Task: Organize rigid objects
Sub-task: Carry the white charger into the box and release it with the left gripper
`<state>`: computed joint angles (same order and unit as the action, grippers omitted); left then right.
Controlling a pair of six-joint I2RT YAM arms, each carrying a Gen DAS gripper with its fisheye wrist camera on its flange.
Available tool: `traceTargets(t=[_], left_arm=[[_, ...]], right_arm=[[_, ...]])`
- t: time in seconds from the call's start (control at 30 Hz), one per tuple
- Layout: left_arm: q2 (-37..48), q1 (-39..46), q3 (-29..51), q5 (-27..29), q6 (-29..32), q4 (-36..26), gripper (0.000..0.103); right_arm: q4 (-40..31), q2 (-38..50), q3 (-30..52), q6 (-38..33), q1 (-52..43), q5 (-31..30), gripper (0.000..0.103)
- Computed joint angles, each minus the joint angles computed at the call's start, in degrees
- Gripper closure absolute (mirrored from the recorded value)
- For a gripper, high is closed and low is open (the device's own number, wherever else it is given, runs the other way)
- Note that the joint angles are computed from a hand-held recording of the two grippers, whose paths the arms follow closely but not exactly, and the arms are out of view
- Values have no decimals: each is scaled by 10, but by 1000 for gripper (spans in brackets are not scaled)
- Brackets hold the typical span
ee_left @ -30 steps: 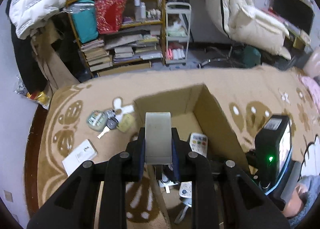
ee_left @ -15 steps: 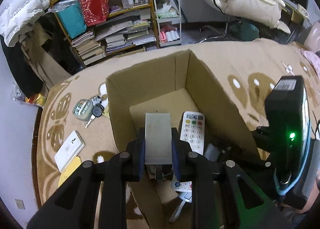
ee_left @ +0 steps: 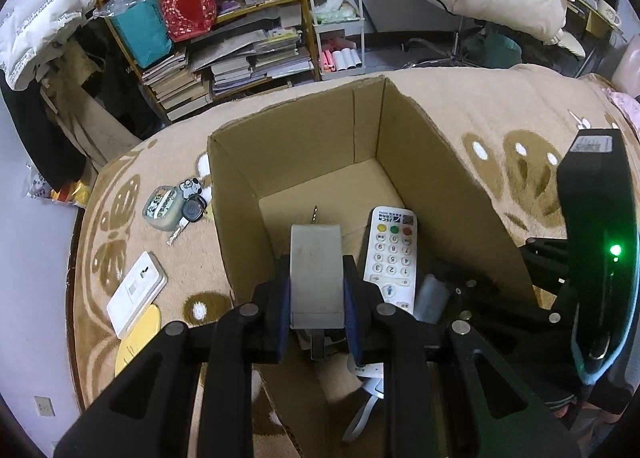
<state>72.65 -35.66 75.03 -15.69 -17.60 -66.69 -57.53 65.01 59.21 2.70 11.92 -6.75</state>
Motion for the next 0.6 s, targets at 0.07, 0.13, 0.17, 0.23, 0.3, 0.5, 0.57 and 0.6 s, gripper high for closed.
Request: traceTargets(t=[0.07, 0.13, 0.17, 0.23, 0.3, 0.5, 0.57, 0.6], left_arm=[[1, 1, -1, 1, 0, 0, 81], [1, -3, 2, -6, -2, -1, 81], [0, -6, 6, -12, -1, -4, 81], [-2, -7, 13, -14, 4, -9, 81], [-1, -5, 25, -12, 7, -16, 81], [-2, 52, 79, 19, 60, -51, 80], [-6, 88, 96, 30, 87, -59, 79], [-7, 110, 104, 39, 103, -63, 77]], right_arm=[[0, 1, 1, 1, 2, 1, 88], [-1, -1, 0, -2, 0, 2, 88], [-2, -1, 0, -4, 0, 2, 88], [-2, -1, 1, -3, 0, 2, 88], [-2, -1, 1, -4, 0, 2, 88], [1, -1, -2, -2, 6, 5, 88], [1, -1, -2, 1, 9, 6, 88], [2, -1, -3, -2, 6, 4, 88]])
